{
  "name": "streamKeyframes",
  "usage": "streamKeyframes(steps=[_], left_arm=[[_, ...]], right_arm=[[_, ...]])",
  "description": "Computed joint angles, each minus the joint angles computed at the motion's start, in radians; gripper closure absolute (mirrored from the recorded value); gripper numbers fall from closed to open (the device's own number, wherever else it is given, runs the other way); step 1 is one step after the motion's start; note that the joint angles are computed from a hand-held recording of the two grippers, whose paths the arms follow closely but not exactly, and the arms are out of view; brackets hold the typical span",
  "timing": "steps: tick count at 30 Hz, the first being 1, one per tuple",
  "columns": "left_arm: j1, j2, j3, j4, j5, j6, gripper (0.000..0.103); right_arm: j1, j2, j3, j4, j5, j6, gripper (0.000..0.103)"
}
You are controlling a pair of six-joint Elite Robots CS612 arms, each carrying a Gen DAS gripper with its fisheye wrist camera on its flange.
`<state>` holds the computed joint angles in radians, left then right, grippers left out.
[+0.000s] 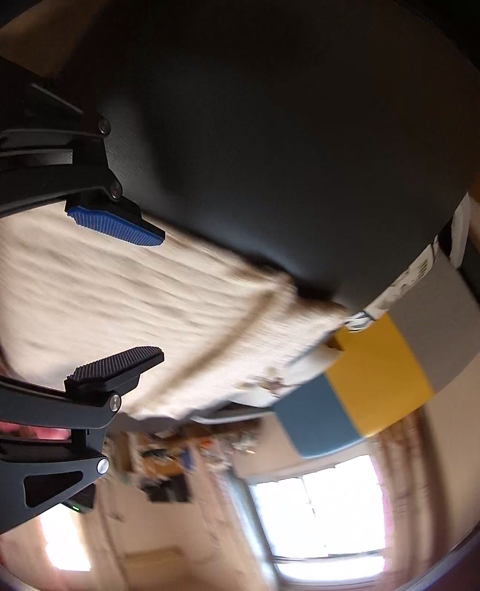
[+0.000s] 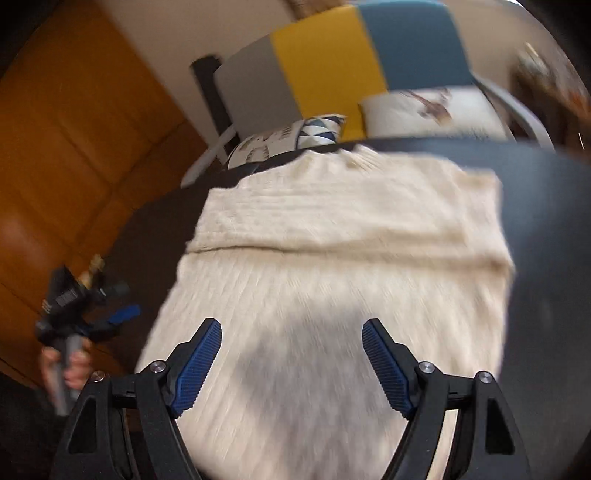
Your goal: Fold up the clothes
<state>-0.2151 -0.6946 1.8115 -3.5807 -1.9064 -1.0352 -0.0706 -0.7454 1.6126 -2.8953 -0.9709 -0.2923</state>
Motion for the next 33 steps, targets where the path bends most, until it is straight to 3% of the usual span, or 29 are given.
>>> streamKeyframes(steps=[1, 6, 9, 14, 16, 18, 21, 23, 26, 30, 33], left_arm=[[0.004, 0.019, -0.033, -0.005, -0.017, -0.029, 0.045], [0.017, 0.091, -0.176, 0.071, -0.062, -0.083, 0.044], [0.023, 0.134, -0.238, 0.09, -0.09, -0.149, 0.044], [0.028, 0.167, -0.298, 0.097, -0.056, -0.174, 0.041], [0.031, 0.175, -0.32, 0.128, -0.052, -0.165, 0.041], [0.033, 0.182, -0.339, 0.149, -0.06, -0.146, 0.041], [0.028, 0.168, -0.317, 0.141, -0.017, -0.134, 0.041], [0.02, 0.163, -0.298, 0.113, 0.022, -0.148, 0.041], [0.007, 0.144, -0.277, 0.142, 0.075, -0.093, 0.046], [0.0, 0.128, -0.251, 0.141, 0.115, -0.064, 0.047], [0.005, 0.113, -0.234, 0.155, 0.12, -0.062, 0.047]], right_arm=[[0.032, 0.023, -0.053, 0.023, -0.042, -0.036, 0.022], [0.108, 0.152, -0.329, 0.178, -0.044, -0.027, 0.022], [0.138, 0.225, -0.48, 0.283, -0.045, -0.036, 0.024], [0.178, 0.322, -0.668, 0.454, -0.063, -0.092, 0.025], [0.186, 0.341, -0.693, 0.459, -0.071, -0.088, 0.025], [0.2, 0.353, -0.706, 0.433, -0.165, -0.071, 0.027], [0.21, 0.36, -0.701, 0.367, -0.275, -0.055, 0.028], [0.204, 0.359, -0.696, 0.36, -0.268, -0.04, 0.028], [0.196, 0.345, -0.67, 0.34, -0.257, -0.035, 0.028], [0.171, 0.295, -0.588, 0.317, -0.135, -0.062, 0.028], [0.178, 0.288, -0.571, 0.345, -0.225, -0.086, 0.028]])
